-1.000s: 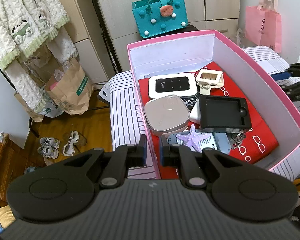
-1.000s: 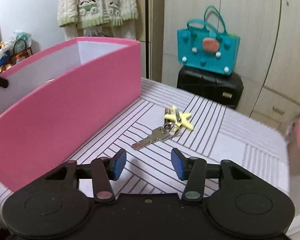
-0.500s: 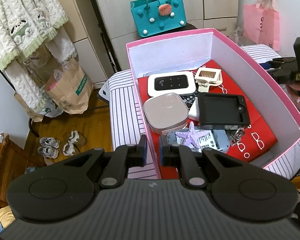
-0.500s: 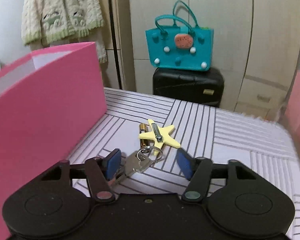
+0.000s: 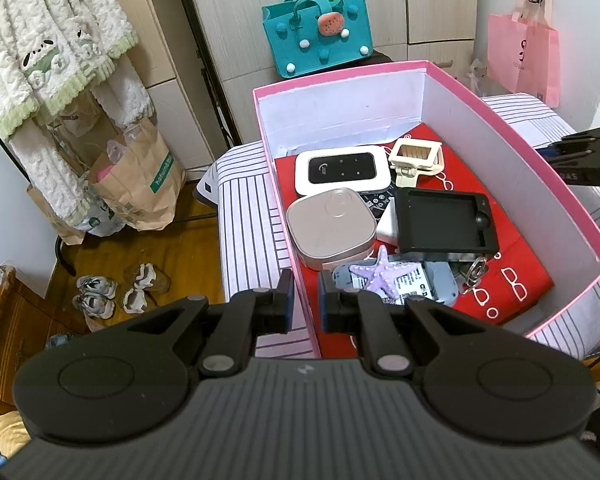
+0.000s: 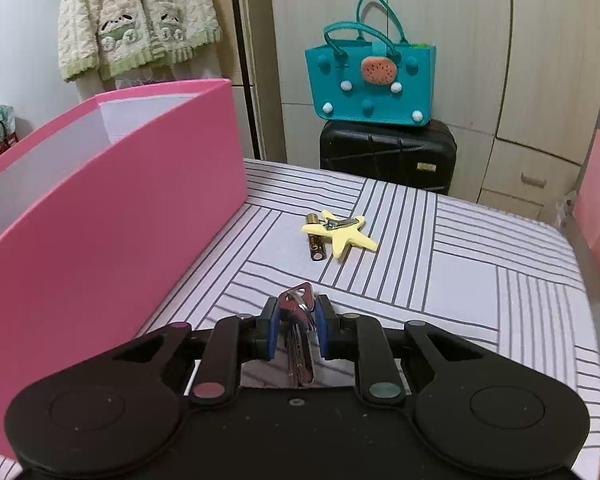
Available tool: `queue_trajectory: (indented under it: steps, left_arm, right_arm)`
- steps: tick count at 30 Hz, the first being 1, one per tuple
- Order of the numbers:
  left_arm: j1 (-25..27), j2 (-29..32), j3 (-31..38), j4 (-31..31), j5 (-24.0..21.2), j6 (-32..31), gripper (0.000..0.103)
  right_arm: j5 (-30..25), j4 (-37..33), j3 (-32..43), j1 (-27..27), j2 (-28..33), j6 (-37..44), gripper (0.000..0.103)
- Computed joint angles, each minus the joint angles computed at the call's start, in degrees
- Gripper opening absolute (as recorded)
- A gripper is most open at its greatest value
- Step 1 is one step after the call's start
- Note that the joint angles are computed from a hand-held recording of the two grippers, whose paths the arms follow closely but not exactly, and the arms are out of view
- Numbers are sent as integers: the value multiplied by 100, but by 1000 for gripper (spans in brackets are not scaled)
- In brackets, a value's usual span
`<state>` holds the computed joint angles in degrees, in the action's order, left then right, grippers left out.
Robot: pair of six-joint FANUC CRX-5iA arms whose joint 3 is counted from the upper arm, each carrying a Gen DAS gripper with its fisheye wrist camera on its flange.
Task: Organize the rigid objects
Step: 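Grasp the silver keys by the ring with the right gripper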
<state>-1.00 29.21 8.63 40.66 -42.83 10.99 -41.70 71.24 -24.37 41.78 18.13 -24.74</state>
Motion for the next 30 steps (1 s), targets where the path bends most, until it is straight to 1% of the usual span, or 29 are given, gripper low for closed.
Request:
queue_trajectory:
  steps: [1,4,7,14,18,22,25,28,30]
  left_arm:
    - [1,1,-2,10,-1,-21,11]
    - [5,0,-26,56,3,-73,11]
    - [1,-11,-67,103,40,-124,11]
    - [0,-19,-88,114,61,-148,11]
    - [10,-30,-95,78,50,-68,11]
    - [19,-83,-138,24,43,-2,11]
    - [12,-124,-226,89,116,-116,11]
    - [26,-108,-202,96,65,-115,11]
    - [36,-91,-178,111,24,-117,11]
  right_arm:
    - [-52,-25,0,43,-27,51,4]
    - [-34,-30,-66,110,-179,92,5]
    - [-201,-61,-69,227,-252,203,5]
    - [-375,-139,-49,397,-480,456,5]
    - [-358,32,-115,446,-718,416,5]
    - [-122,297,-160,407,-937,401,5]
    - [121,321,-105,373,-1024,481,5]
    - [307,321,28,358,-1036,669,5]
    - [540,529,29,289,-1093,556,5]
